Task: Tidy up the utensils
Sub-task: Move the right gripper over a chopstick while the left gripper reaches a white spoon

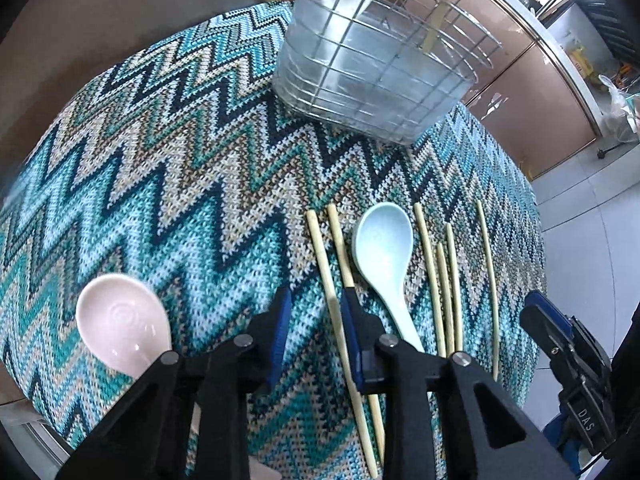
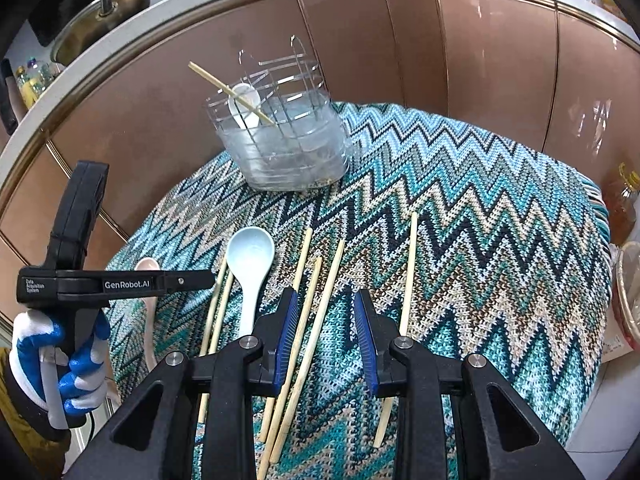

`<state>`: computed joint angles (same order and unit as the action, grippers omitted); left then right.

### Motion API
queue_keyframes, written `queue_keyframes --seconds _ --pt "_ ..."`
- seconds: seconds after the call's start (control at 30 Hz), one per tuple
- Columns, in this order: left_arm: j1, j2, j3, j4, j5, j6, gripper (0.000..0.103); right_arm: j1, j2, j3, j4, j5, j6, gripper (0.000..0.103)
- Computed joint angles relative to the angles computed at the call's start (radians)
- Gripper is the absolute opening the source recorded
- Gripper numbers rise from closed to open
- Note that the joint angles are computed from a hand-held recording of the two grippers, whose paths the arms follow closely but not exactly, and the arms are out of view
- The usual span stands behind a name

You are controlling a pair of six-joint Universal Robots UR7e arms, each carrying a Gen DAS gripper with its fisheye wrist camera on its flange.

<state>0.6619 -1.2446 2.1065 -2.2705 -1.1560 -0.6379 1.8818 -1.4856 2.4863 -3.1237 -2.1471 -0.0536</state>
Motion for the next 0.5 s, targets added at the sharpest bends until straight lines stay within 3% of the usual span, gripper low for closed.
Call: queue_keyframes --seconds 0.4,0.5 --pt "0.017 0.101 -0.073 0.040 0.002 0.003 0.021 -0.014 0.052 -0.071 0.095 -0.012 -0.014 0.028" --pt "0.022 0.131 -0.096 0.048 0.000 0.006 0.019 -0.030 0.058 -0.098 0.146 0.010 -0.005 0.024"
